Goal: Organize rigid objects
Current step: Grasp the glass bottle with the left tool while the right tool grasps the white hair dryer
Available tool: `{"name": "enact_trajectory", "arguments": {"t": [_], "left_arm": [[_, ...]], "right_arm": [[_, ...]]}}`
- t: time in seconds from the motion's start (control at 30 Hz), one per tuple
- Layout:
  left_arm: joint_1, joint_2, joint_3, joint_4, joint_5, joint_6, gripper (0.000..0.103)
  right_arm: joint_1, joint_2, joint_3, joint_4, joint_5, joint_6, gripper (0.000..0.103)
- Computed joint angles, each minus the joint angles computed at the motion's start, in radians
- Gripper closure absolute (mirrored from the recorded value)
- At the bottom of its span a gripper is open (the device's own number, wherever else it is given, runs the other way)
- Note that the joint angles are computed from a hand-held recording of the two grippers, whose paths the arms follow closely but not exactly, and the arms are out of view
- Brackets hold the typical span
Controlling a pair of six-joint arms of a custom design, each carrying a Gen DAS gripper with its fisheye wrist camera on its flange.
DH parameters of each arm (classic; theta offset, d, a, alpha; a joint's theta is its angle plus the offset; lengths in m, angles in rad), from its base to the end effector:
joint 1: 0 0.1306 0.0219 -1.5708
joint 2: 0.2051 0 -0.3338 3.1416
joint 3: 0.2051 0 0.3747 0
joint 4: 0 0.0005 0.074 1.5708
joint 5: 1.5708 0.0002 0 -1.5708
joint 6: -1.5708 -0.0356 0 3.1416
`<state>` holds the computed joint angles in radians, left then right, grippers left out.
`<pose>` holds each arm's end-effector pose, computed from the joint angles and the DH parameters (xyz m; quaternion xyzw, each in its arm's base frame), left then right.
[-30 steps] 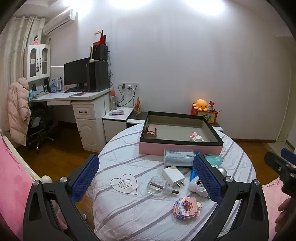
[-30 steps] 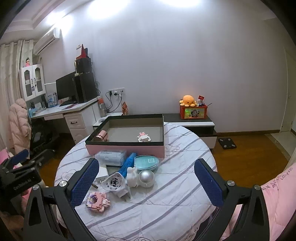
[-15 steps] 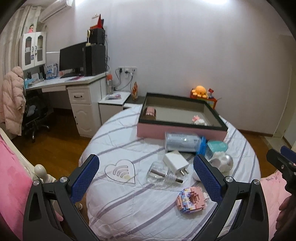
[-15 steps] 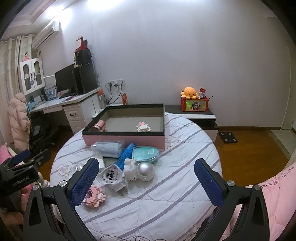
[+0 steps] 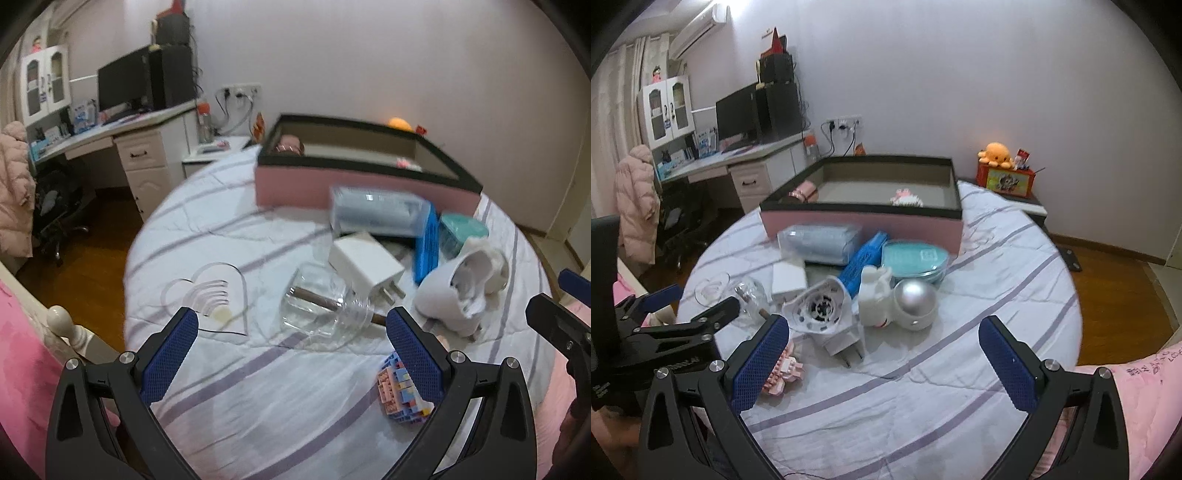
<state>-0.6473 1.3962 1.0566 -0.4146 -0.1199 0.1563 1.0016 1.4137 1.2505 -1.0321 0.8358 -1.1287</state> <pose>0.3732 -0.2774 0.2644 0.1996 0.8945 -0.1044 0.3863 0.2616 0.3589 0.3120 0.1326 0.8913 -0.0439 0.4314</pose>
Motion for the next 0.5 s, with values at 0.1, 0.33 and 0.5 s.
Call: {"name": "enact_trajectory", "arguments": {"t": [0.1,0.33,0.5], "left_arm": [[0.0,0.049,0.034,-0.025,0.022,-0.016,0.0],[0.022,0.112,0.088,-0.043,0.049,-0.006,0.0],[0.038,0.114,0.088,-0.032,0.092,-0.004,0.009]], "right_arm": [[-0.016,0.003,-0.016,0.051,-0.032,0.032,0.0],[-0.051,0.041,-0.015,0.145,-0.108,0.117,0.007],[-0.074,0.072,-0.005,0.23,-0.154,0.184,0.013]]}}
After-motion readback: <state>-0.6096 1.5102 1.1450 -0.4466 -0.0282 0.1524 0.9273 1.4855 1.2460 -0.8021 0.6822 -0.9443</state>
